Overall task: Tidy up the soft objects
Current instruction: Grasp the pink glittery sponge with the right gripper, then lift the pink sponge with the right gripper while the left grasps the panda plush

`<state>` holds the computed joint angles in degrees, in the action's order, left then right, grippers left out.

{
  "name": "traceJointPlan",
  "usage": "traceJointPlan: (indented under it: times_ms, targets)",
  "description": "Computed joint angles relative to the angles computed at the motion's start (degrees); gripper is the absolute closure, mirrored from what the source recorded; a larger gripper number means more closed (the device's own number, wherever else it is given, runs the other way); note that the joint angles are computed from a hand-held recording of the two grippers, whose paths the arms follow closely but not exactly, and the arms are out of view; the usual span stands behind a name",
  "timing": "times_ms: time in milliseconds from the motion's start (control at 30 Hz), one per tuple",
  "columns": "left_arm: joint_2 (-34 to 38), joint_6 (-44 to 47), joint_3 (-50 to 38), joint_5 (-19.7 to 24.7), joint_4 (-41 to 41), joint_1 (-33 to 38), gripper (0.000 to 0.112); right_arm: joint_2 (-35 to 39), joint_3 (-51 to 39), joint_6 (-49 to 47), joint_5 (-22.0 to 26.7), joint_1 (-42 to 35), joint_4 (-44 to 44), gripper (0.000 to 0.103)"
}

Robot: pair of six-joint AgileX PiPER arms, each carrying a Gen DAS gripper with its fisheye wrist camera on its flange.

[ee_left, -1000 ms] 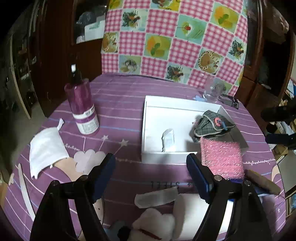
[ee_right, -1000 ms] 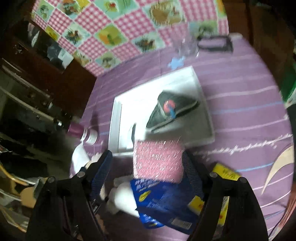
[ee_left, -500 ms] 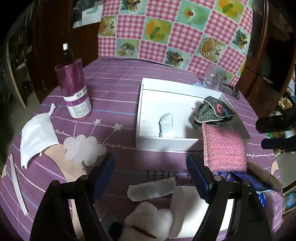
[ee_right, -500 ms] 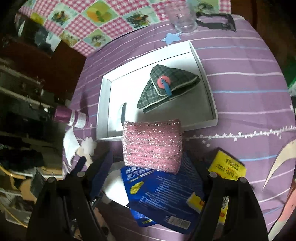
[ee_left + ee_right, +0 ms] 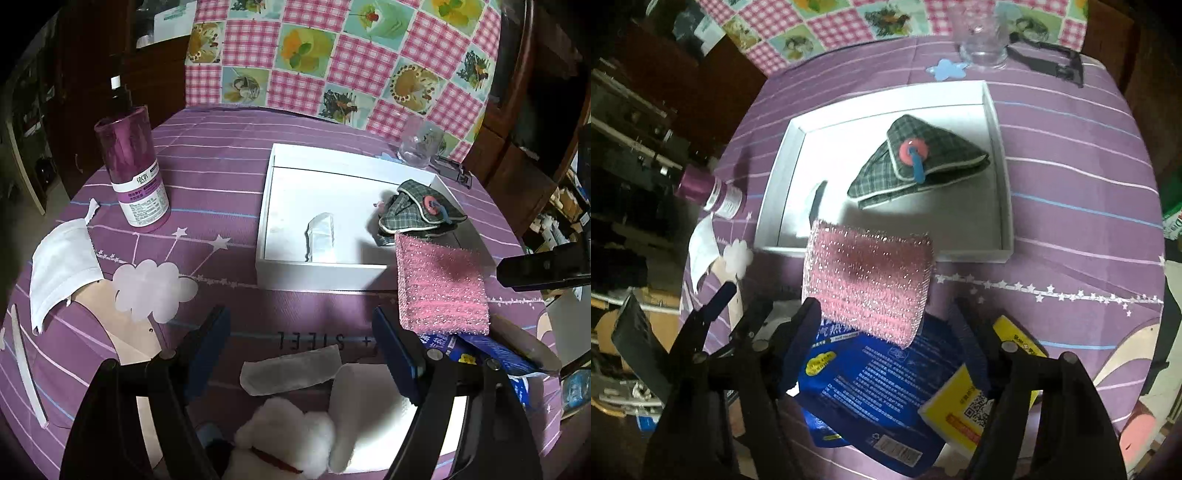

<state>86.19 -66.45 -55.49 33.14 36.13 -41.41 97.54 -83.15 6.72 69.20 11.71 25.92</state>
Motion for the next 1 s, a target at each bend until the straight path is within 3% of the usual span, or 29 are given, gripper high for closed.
traceJointPlan:
  times_ms: [200,600,633,733,1000]
  targets:
    - [0.70,-1.01,-0.19,0.51,0.80,0.12,0.033,2.45,0.90,-2.31,-0.10,-1.12,0.98,0.031]
    - [2.22,-1.61,-1.08,1.72,2.22,-0.89,0.033,9.38,6.33,-17.35,-0.69,-8.02,18.84,0.032]
    - [2.38,-1.57,-1.19,1.74,2.30,-0.96,0.033,10.03,6.87,-18.53,-0.58,-8.47,20.75,0.042]
    - [2.40,-1.93,-1.17,1.82,2.65,-1.15,0.033,9.83,8.15,-21.42,-0.68,-9.38,23.70,0.056]
    - [1.44,-3.85,-0.57,1.92,4.16,-1.13,0.033,5.26,8.97,-24.32,-1.81,-9.23,25.05,0.081]
